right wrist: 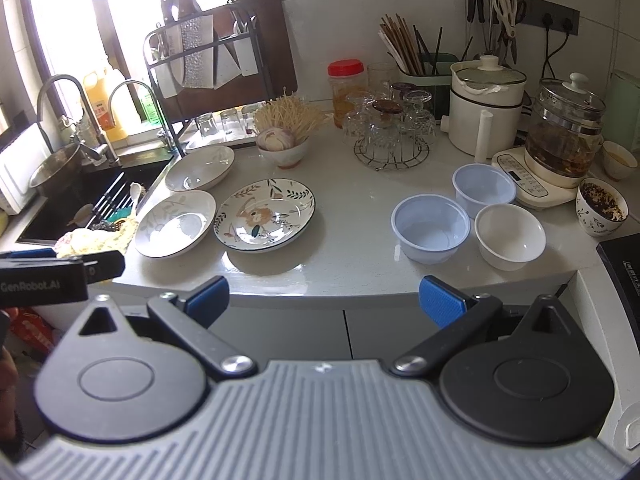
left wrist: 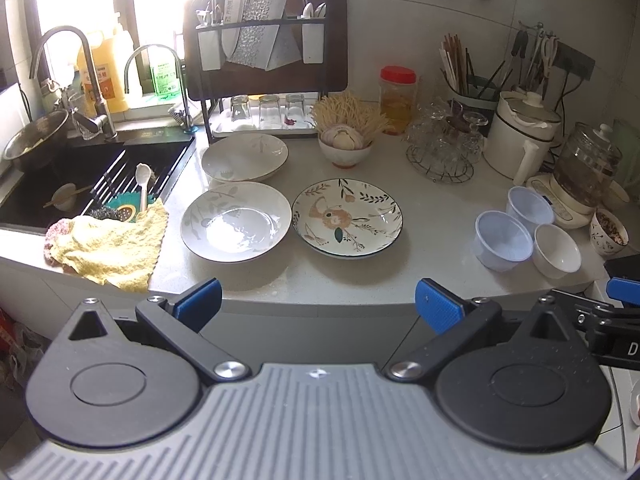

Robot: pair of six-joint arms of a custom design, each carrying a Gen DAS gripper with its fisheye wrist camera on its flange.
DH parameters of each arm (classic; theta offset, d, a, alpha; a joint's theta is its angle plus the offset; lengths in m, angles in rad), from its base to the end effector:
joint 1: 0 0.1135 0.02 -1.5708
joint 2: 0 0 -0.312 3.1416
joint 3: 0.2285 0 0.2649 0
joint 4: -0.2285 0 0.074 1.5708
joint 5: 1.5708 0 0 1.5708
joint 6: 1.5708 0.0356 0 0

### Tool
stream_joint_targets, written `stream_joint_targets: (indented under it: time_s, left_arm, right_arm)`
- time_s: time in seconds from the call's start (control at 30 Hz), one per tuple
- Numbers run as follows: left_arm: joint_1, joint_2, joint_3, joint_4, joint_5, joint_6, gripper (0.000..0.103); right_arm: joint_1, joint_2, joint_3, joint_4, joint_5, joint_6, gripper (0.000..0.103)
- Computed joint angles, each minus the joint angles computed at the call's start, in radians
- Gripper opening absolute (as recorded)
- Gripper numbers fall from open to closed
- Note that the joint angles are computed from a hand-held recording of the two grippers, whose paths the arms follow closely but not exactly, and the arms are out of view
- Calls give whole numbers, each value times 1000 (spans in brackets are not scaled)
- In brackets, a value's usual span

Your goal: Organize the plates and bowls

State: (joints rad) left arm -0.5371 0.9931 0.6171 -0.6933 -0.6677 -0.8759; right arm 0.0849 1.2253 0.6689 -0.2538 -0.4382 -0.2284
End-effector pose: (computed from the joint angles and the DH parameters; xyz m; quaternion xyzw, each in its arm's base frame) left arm 0.1493 -0.0633 0.2465 -0.2344 0.8884 0.0893 0.3844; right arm 0.2362 0.0353 0.2448 -0.2211 0.8827 0.1753 0.3759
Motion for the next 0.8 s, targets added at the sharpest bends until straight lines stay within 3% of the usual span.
stream_joint_targets:
  time_s: [0.8]
  left_arm:
    - [-4, -39, -26, -13, 39, -12, 103]
  right_arm:
    - [43, 11, 14, -35, 48, 31, 103]
